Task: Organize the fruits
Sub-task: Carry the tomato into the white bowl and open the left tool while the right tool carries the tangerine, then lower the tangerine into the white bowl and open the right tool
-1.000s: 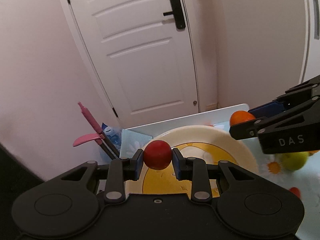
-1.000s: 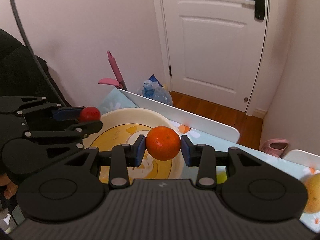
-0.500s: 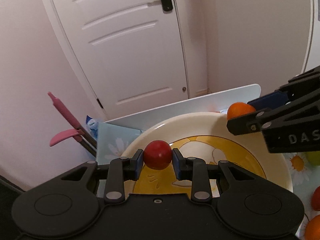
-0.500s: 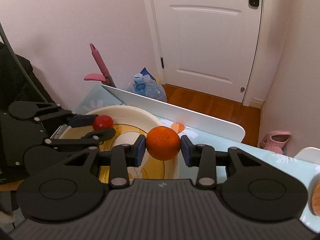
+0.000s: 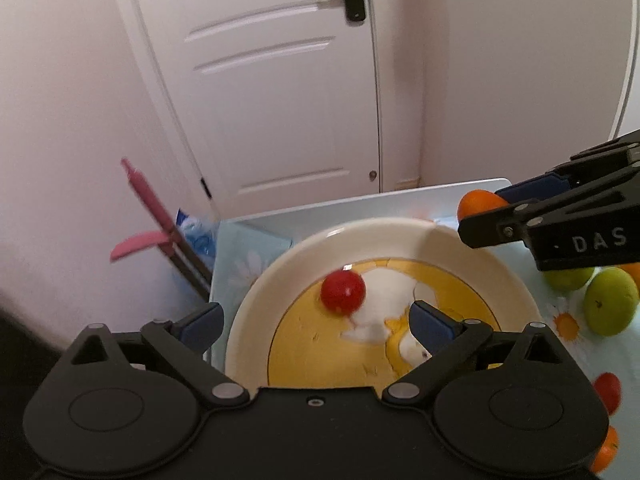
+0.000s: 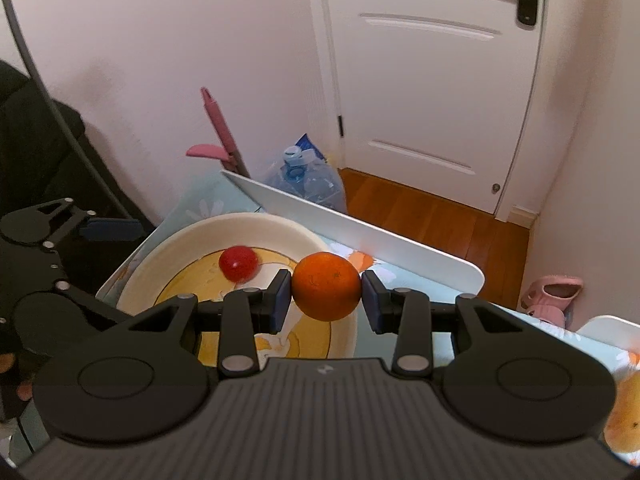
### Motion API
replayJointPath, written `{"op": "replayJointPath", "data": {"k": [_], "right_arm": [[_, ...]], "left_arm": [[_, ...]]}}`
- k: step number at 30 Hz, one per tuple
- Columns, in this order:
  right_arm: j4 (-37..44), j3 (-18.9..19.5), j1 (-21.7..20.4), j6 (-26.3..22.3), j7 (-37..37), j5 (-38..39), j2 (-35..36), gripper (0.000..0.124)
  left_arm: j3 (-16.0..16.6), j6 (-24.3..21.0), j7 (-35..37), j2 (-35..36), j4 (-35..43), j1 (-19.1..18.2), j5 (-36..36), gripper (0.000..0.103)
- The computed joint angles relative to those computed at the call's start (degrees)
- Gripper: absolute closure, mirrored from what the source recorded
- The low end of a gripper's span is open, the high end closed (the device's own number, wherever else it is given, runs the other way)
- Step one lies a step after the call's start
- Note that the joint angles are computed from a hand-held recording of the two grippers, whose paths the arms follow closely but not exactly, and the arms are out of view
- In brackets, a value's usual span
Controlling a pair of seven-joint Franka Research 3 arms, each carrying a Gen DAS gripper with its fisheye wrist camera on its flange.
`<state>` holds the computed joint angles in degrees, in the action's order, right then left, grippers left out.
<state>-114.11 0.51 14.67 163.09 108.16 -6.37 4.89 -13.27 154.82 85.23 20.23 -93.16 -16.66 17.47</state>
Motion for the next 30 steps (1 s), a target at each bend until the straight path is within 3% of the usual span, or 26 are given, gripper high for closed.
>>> {"op": "replayJointPath", "data": {"k": [6, 11, 20, 22, 24, 27, 30], "right_arm": [[1.97, 0.88, -0.04, -1.49, -5.89, 3.95, 1.70, 0.071], [4.29, 1.24, 0.53, -1.91, -11.23, 6.27, 4.35, 0.071], [6.71, -0.36, 2.88, -0.88, -12.47, 5.33, 8.02, 0.069], [5.99, -0.37, 2.96, 0.79, -12.54, 5.78, 7.73, 0.058], [4.98, -1.70, 4.21, 2.33, -10.08, 3.79, 6.89, 0.022], [2.52, -6.28, 7.93, 5.35, 1.82, -6.61, 4.63, 0.021], [1.43, -5.96, 7.45, 3.69, 7.32, -10.89, 2.06, 0.021]], "left_arm": [[0.80, -2.74, -3.30, -3.48, -2.76, -0.19, 0.44, 0.001], [0.44, -1.74, -4.17, -5.39, -5.37, 0.58, 0.32, 0.001], [0.19, -2.17, -3.55, -5.37, -6.40, 0.92, 0.94, 0.001], [-0.13, -2.08, -2.63, -5.41, -6.63, 1.27, 0.06, 0.001], [-0.30, -1.55, -2.06, -5.78, -7.24, 1.53, -0.66, 0.001], [-0.36, -1.04, -2.33, -6.52, -7.86, 1.67, -1.68, 0.001], [0.31, -3.47, -4.64, -6.67, -6.86, 0.88, -0.48, 0.001]]}}
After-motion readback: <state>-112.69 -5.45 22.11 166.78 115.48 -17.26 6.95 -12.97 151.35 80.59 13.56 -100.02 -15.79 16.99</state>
